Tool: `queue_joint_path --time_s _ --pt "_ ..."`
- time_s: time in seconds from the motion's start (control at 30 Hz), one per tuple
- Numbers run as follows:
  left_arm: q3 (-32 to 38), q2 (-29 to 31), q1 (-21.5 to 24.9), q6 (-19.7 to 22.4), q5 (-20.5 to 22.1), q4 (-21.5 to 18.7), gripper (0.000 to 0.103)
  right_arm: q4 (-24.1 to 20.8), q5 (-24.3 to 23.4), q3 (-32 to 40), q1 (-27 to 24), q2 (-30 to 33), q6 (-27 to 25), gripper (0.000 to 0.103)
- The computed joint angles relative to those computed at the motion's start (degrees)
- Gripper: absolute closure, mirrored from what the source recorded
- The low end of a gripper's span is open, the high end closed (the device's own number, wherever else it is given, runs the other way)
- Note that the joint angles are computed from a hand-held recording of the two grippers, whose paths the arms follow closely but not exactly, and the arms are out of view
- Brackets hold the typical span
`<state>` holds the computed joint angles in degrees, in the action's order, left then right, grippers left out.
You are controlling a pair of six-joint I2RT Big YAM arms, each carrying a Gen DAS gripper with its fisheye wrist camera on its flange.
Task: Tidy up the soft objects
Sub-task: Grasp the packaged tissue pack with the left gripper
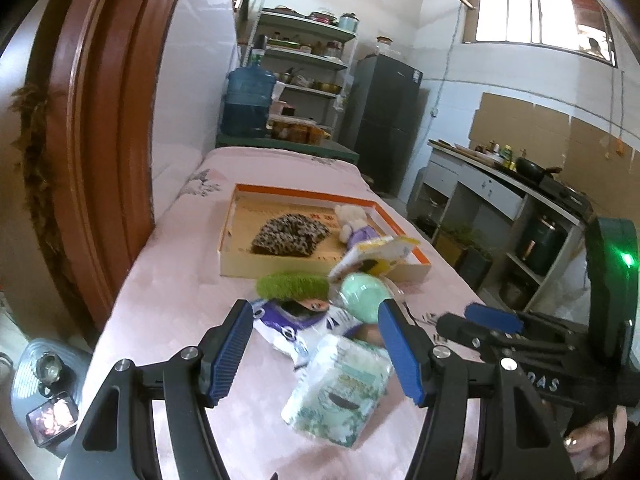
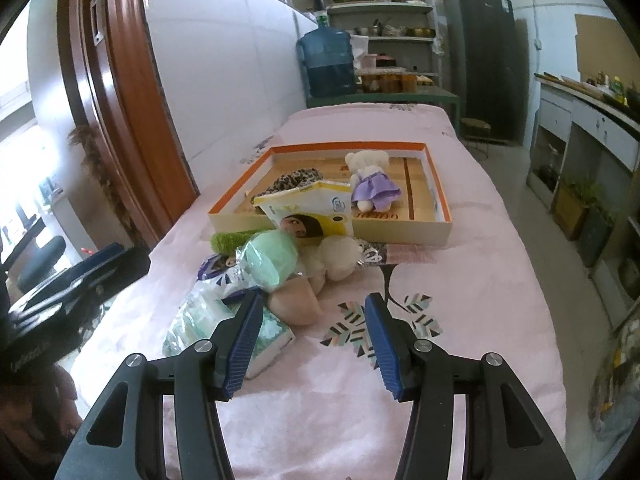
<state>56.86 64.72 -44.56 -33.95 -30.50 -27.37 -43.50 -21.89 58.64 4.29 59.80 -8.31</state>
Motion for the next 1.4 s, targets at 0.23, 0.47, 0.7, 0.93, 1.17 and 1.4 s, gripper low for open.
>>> queue_joint_path --time_s 0.23,0.47,0.7,0.93,1.17,1.4 --pt "-1.5 0.6 -1.1 1.7 2.7 1.7 0.038 -0.2 0.0 -0.2 0.0 0.6 -0.1 0.048" --pt "-3.8 0.8 -1.0 3.1 6.6 4.2 0.038 -0.4 0.1 -0.3 0.2 1.3 0.3 0.048" --pt "-4.1 3.0 -0.9 5.5 7.8 4.1 0.038 -0.5 0.4 -0.4 0.5 1.7 0.6 0.048" --pt "-3.7 4.7 0.1 5.2 9.0 4.0 0.038 -0.7 0.4 -0.5 0.5 1.9 0.6 0.048" --pt "-3.6 5.3 1.7 4.3 11.5 5.0 0.043 -0.7 0.7 -0.6 0.8 2.3 0.5 0.048" --pt "-5.2 3.5 1.9 3.8 12.4 7.3 0.048 -1.3 -0.7 -0.1 1.1 3.0 0.7 0.048"
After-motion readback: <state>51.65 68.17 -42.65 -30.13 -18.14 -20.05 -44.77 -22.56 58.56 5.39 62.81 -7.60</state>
